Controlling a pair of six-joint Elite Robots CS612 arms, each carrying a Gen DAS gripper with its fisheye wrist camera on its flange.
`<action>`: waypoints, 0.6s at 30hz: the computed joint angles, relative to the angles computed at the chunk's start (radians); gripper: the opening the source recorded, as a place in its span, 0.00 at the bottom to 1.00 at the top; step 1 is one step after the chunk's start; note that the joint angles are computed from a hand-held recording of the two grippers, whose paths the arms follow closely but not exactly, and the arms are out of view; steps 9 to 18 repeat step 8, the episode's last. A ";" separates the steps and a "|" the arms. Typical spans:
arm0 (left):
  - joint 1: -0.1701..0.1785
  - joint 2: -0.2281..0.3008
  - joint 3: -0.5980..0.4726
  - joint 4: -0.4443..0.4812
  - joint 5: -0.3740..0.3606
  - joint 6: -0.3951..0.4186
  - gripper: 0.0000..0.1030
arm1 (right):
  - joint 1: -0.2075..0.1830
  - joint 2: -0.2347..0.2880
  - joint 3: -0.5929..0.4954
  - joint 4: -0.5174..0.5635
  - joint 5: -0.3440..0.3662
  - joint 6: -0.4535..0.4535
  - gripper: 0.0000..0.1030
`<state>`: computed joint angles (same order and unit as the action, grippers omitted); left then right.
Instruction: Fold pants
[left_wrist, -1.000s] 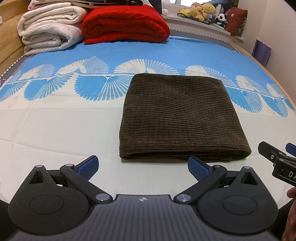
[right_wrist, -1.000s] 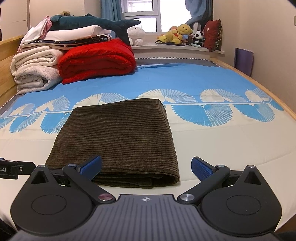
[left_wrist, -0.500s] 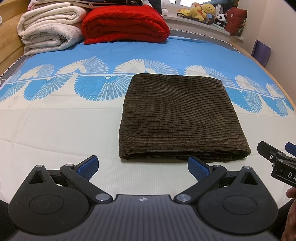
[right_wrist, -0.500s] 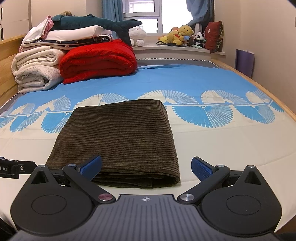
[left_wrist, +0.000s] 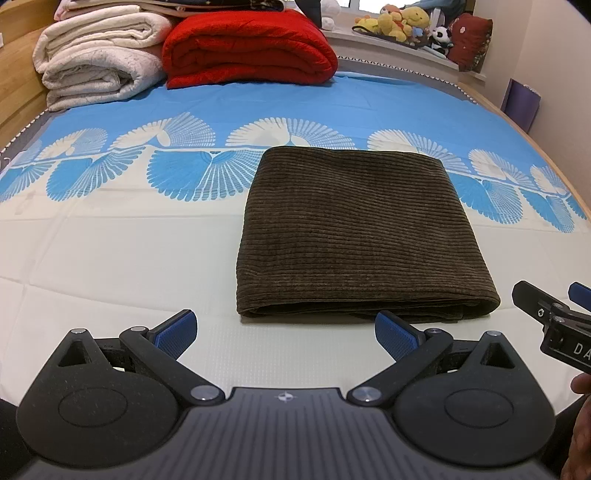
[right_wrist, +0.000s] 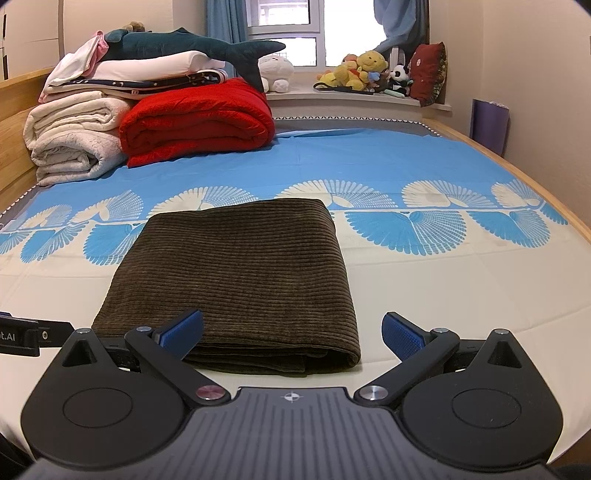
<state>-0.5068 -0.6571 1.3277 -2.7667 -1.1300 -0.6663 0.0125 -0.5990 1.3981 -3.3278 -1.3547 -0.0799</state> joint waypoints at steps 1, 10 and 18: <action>0.000 0.000 0.000 0.001 0.000 -0.001 1.00 | 0.000 0.000 0.000 0.000 0.000 0.000 0.99; -0.001 0.000 0.001 0.000 -0.001 -0.002 1.00 | 0.000 0.000 0.000 0.000 0.000 0.000 0.99; -0.001 0.000 0.001 0.000 -0.001 -0.002 1.00 | 0.000 0.000 0.000 0.000 0.000 0.000 0.99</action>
